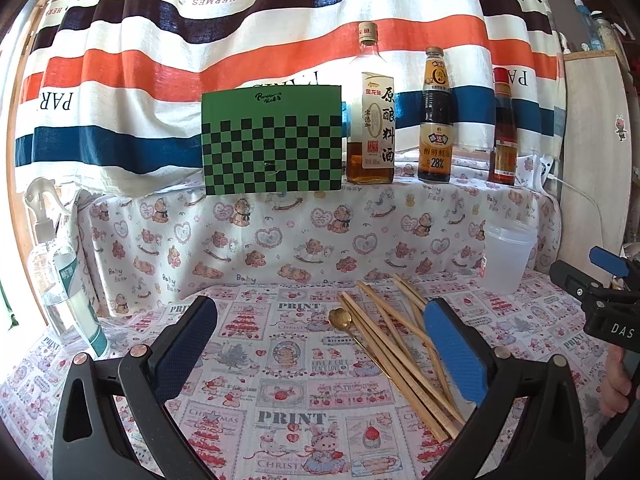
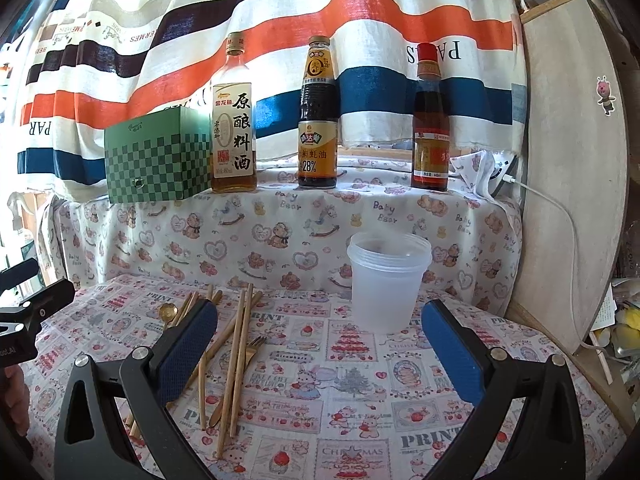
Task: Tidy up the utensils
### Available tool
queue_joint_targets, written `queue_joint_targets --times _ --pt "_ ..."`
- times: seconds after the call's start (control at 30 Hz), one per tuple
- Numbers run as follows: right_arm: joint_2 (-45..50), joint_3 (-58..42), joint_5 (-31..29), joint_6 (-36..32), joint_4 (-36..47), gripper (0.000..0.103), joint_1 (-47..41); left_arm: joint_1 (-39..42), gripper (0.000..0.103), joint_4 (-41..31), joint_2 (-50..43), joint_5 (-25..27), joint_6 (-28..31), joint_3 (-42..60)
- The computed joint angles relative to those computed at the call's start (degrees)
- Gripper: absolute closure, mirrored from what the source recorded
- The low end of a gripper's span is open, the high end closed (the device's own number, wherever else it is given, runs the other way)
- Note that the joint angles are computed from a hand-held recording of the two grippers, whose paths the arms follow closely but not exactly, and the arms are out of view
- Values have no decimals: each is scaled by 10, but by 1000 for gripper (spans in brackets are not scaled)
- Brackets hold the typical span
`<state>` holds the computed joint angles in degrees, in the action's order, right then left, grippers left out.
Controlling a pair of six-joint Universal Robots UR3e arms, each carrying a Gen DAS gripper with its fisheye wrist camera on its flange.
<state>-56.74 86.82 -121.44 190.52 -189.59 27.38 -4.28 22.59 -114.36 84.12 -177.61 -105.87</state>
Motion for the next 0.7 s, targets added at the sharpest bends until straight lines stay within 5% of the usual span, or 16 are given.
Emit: queue_joint_targets --times 0.7 --pt "4 -10 -22 8 8 0 4 0 0 2 0 11 -9 -1"
